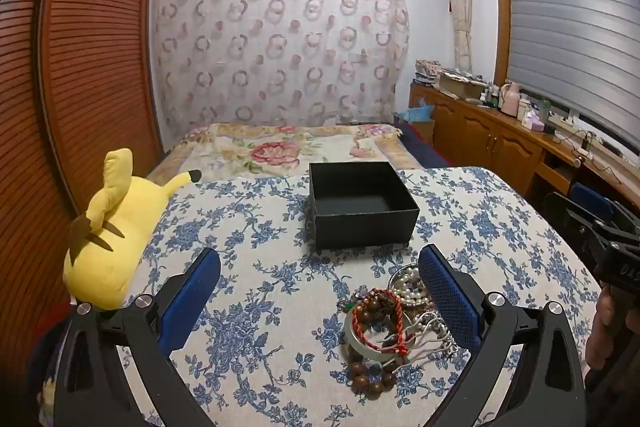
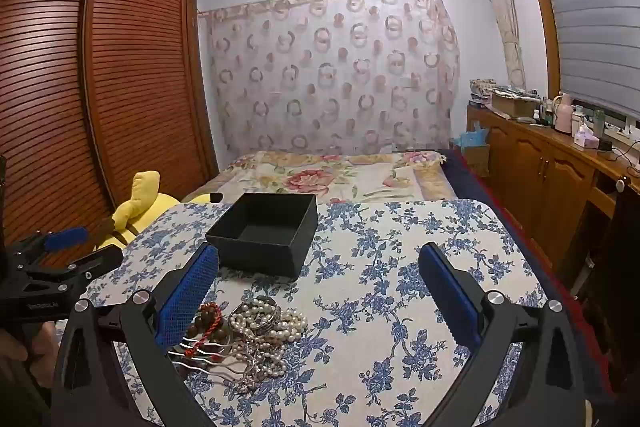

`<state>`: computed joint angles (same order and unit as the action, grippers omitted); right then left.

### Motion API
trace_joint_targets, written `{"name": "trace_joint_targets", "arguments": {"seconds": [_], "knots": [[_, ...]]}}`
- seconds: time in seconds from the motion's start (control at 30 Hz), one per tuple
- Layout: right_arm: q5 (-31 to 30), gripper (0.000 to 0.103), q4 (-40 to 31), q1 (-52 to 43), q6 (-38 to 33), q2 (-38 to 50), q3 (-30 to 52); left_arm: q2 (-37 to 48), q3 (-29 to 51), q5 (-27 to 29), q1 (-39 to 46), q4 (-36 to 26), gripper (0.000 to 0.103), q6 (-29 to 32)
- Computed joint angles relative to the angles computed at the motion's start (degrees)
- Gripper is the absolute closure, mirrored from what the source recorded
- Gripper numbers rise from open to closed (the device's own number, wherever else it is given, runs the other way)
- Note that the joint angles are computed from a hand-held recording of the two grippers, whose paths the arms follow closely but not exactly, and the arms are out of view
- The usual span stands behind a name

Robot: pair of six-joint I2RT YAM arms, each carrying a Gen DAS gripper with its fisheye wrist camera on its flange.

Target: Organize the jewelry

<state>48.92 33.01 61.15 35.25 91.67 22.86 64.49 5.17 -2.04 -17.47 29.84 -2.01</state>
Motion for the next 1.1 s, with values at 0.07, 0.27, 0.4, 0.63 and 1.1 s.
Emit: {"name": "trace_joint_targets", "arguments": {"seconds": [0.07,0.27,0.4,0.63,1.1], "knots": [[-0.1,0.002,-0.3,0.0,0.1,0.0,0.1,0.0,-0.1,0.1,0.0,0.3,0.007,-0.2],[0.2,0.002,0.6,0.0,-0.1,0.6,0.0,0.0,0.0,0.3,0.1,0.1,0.007,-0.3],[-0.1,0.002,0.2,0.0,-0.1,0.0,-0.2,0.1,-0.1,0.3,0.1,0.3,0.007,-0.2],[-0.1,0.002,-0.4,0.0,0.1,-0.3,-0.1,0.1,-0.1,0.4,0.2,0.5,0.007,-0.3],[0.0,0.002,-0.8,0.1,0.1,-0.7,-0.1,-3.8,0.8,-1.8,-2.3,-3.7,0.007,-1.3]]}}
